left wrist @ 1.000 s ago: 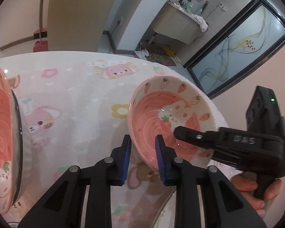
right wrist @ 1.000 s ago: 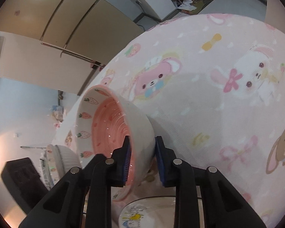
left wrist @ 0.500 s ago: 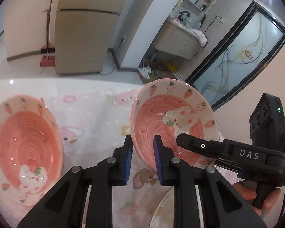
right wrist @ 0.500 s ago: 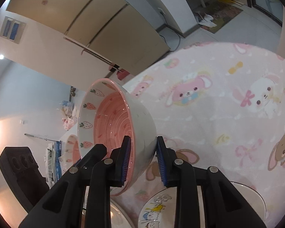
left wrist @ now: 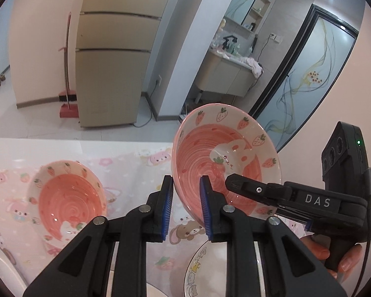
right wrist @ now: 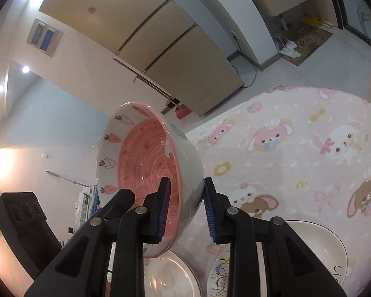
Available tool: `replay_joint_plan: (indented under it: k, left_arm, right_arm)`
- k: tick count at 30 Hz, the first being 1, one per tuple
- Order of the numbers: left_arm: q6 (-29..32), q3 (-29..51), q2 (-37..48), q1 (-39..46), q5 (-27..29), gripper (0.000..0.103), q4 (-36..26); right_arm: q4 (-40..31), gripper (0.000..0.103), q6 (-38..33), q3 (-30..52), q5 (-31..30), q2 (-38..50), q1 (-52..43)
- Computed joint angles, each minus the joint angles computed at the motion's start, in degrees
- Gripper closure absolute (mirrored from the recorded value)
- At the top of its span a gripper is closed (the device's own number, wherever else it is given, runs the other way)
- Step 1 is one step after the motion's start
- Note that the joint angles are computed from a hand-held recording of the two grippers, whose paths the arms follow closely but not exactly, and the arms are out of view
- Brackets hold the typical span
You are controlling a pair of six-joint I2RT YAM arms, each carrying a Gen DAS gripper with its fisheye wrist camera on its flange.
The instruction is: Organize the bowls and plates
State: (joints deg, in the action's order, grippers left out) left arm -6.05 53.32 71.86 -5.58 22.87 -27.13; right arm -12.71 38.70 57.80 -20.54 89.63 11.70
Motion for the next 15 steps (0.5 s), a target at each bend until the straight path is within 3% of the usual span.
replay_joint_plan:
  k: [15]
  left_arm:
    - [1.96, 0.22, -6.93, 5.51, -3.33, 0.083, -4.51]
  right_arm:
    - [10.27, 0.073, 2.47, -1.69, 2.85, -0.28, 6.72]
